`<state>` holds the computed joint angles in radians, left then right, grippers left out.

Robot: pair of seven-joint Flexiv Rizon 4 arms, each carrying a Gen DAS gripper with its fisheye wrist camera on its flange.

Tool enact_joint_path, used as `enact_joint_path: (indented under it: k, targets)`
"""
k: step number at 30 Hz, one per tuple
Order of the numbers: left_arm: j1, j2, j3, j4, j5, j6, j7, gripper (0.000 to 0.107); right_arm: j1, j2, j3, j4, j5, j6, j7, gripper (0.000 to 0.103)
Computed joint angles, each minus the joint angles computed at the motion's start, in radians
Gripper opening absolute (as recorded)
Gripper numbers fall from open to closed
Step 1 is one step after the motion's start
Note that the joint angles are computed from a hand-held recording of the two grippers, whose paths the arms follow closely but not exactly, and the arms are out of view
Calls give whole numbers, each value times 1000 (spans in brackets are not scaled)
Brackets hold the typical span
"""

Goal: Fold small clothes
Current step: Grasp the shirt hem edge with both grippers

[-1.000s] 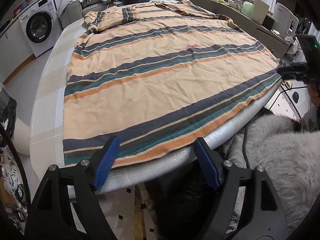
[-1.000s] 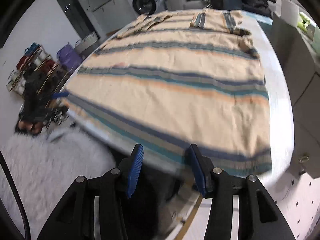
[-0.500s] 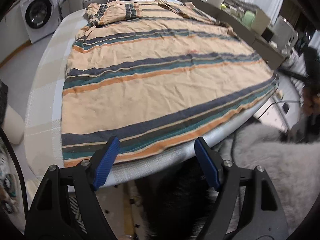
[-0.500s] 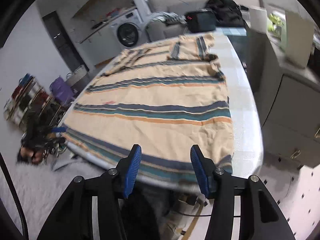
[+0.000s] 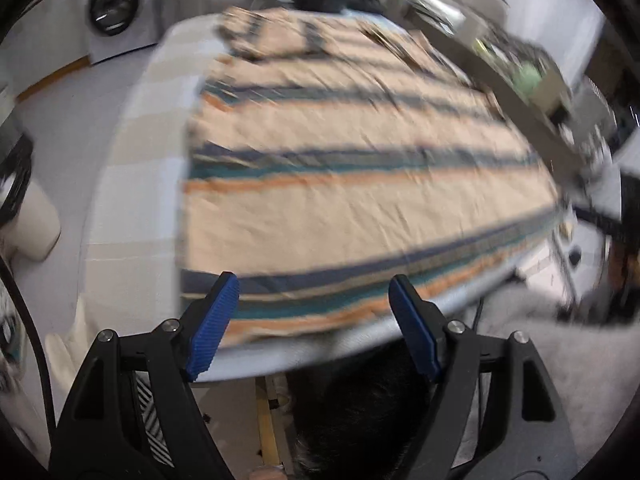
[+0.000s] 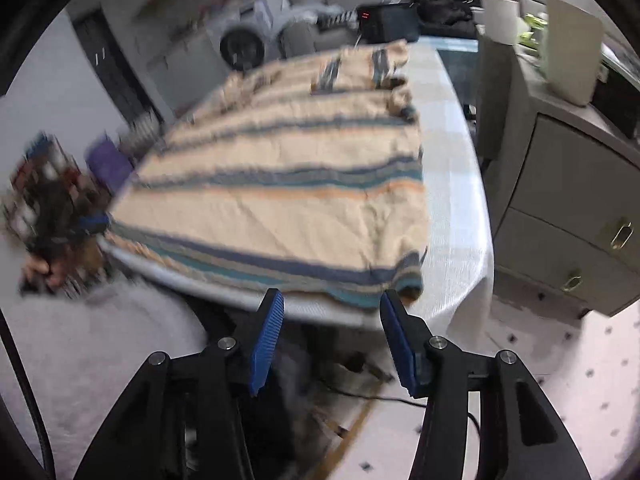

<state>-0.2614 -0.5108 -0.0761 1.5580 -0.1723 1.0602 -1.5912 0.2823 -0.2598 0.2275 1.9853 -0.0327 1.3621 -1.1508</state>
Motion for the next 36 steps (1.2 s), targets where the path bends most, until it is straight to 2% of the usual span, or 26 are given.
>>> enact_joint_path:
  k: [3,6,7,9,10,11,12,14,17,21,27,28,29,30,31,32,33,34,36]
  targets:
    - [33,19,-1,33,-56,22,-43,75,-50,-26,34,-33,104,40,-4,53]
    - [77,20,-20,66,-127,24,-64,73,-80,-53,49,-61,171,29,21,53]
    - [99,19,-42,83,-168,33,-51,70,-110,-63,80,-74,220,26,2,53]
    - [176,20,-141,137,-323,59,41,53,-172,-81,147,-104,321,25,-62,53]
    - [211,20,-190,158,-408,60,98,48,-218,-92,197,-124,393,25,-117,53]
    - [223,19,-209,170,-464,58,129,41,-260,-103,243,-143,463,27,-175,53]
    - [226,19,-213,177,-503,54,147,41,-304,-116,289,-166,537,24,-240,53]
    - [222,21,-210,187,-557,56,177,40,-350,-131,334,-196,640,15,-323,53]
    - [211,24,-180,173,-568,-4,197,40,-346,-132,324,-217,708,-5,-367,53]
    - [178,22,-132,142,-508,-71,200,40,-313,-123,287,-232,755,-29,-414,53]
    - [148,6,-126,128,-507,-21,189,41,-248,-147,225,-276,794,-32,-452,53]
    - [139,6,-116,124,-486,-16,179,41,-238,-150,215,-280,790,-28,-449,50]
    - [130,3,-107,118,-464,-11,166,40,-225,-151,202,-278,780,-20,-437,43]
    - [119,-2,-94,108,-435,-8,145,32,-193,-153,170,-272,746,-7,-396,39]
    - [106,-3,-76,101,-398,-7,119,26,-179,-151,157,-263,725,3,-371,31]
    - [99,-9,-66,91,-369,-15,100,12,-149,-148,128,-249,682,13,-328,22]
    - [103,-10,-70,92,-361,-13,98,7,-101,-141,80,-221,603,30,-255,18]
    - [111,-11,-82,96,-366,-9,105,5,-82,-135,59,-204,566,41,-221,11]
    - [124,-8,-98,107,-377,-1,117,4,-57,-128,34,-173,497,56,-153,7]
